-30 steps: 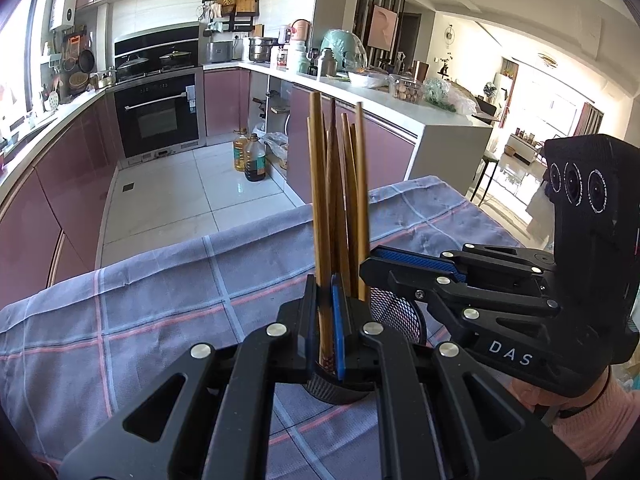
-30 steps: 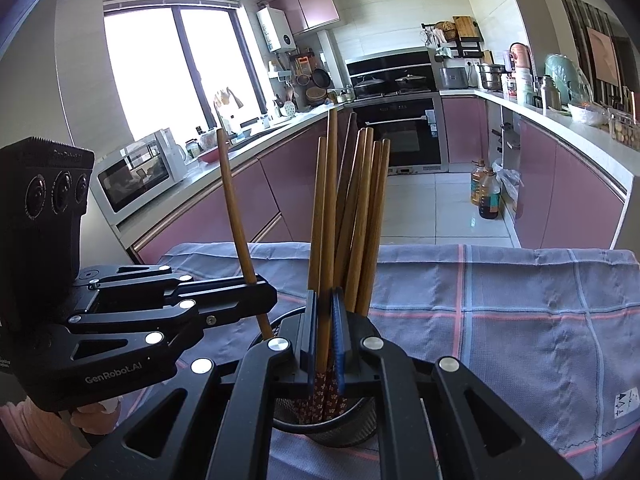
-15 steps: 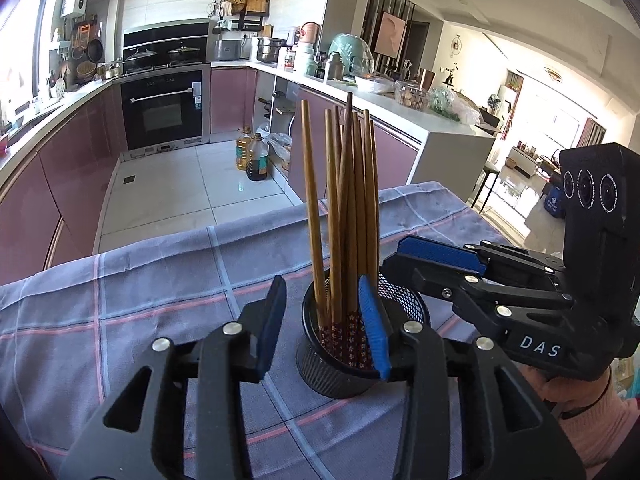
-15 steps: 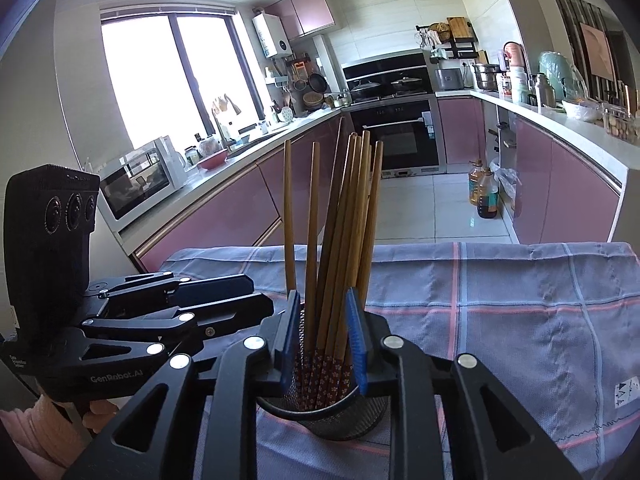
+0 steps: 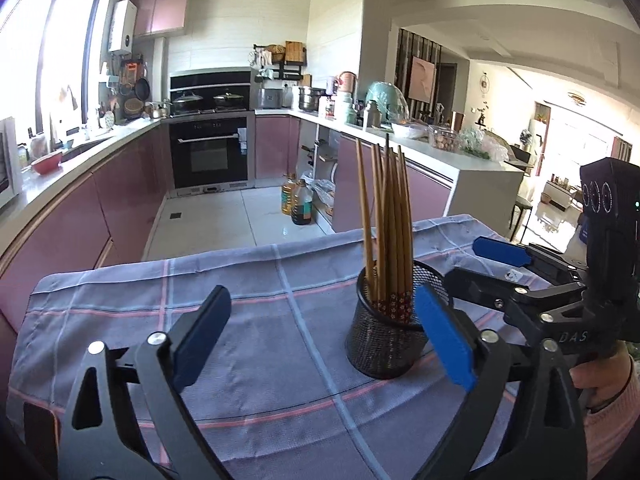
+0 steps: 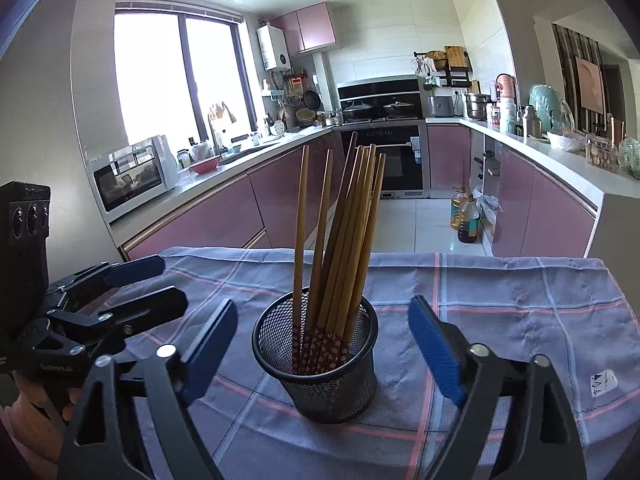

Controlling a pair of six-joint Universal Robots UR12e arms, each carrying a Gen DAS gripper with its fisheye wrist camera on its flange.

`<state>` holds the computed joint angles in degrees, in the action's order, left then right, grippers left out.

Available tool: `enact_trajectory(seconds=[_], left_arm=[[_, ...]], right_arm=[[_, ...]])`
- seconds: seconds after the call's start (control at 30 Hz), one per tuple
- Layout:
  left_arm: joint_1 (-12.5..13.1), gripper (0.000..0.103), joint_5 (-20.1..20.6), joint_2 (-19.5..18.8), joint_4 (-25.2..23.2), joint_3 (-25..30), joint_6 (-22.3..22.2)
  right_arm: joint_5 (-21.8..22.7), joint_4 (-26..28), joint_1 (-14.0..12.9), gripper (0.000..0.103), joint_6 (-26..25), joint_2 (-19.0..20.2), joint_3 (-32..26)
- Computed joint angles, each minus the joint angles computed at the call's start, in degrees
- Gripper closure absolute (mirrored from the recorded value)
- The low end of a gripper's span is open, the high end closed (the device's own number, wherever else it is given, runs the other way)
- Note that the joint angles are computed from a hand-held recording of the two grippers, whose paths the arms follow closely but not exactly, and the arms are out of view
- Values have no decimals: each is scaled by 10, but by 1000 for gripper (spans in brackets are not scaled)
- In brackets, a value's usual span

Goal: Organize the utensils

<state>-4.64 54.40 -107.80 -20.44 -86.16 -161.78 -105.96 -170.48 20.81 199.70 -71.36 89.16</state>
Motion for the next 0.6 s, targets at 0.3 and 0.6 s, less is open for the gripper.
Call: enact_trajectory(seconds=[0.3, 0.6], left_arm=[[17, 6, 65, 23, 115, -54, -81], [20, 6, 98, 39, 186, -91, -111]], right_arm=[[-86, -40, 31, 7, -20, 14, 5], [-158, -92, 54, 7, -45, 28, 0]])
